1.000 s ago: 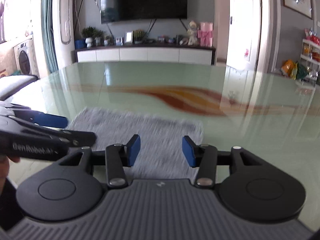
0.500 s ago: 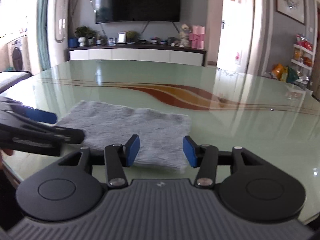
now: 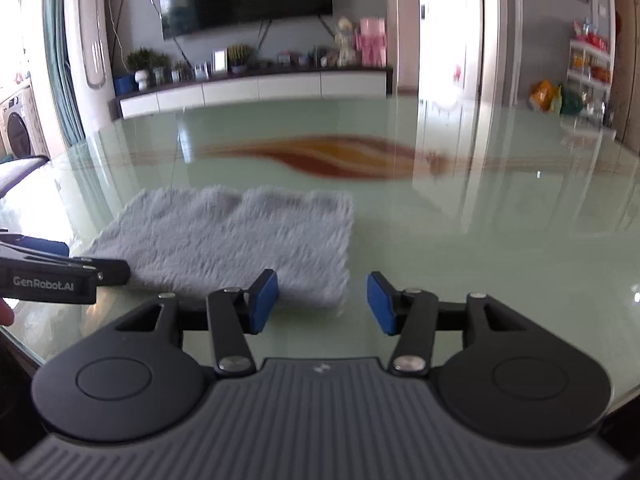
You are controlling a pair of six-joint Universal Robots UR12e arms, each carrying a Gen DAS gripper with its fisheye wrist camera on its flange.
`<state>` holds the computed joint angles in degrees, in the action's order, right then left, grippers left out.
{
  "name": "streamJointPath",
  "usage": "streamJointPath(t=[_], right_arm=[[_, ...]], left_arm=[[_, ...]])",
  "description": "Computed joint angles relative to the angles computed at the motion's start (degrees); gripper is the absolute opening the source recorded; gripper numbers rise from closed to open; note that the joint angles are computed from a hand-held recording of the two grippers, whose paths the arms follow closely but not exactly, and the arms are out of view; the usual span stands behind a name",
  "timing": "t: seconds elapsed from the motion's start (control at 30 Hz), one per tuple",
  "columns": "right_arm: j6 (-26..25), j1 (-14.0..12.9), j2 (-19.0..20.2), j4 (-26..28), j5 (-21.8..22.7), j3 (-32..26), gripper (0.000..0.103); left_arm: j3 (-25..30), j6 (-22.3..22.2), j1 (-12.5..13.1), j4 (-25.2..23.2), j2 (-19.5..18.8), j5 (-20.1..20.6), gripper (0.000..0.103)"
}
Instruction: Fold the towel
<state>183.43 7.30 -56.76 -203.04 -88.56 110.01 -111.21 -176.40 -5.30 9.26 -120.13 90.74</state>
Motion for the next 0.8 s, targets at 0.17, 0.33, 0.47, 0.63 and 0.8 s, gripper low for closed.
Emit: streamJointPath(t=[0.17, 0.33, 0.47, 0.63, 0.8], right_arm=[[1.2, -1.6, 0.7, -1.8, 13.0, -0.5, 0.051], [3.4, -1.8, 1.3, 2.2, 14.8, -1.3, 0.051], [3.4, -2.0, 0.9, 1.9, 13.2, -0.6, 0.051], [3.8, -2.2, 0.1, 1.0, 9.8, 0.7, 0.051], [2.3, -2.4, 0.6, -3.4, 10.0, -0.1, 0.055]], left_arm=[[0.8, 0.0, -1.0, 2.6, -0.6, 4.2, 0.085], [0.8, -0.9, -0.6, 0.4, -0.3, 5.4, 0.085], [0.2, -1.2, -0.1, 0.2, 0.0, 5.5, 0.089], [-0.6, -1.8, 0.0, 1.1, 0.3, 6.4, 0.090], [-0.8, -2.4, 0.4, 4.2, 0.8, 4.3, 0.088]])
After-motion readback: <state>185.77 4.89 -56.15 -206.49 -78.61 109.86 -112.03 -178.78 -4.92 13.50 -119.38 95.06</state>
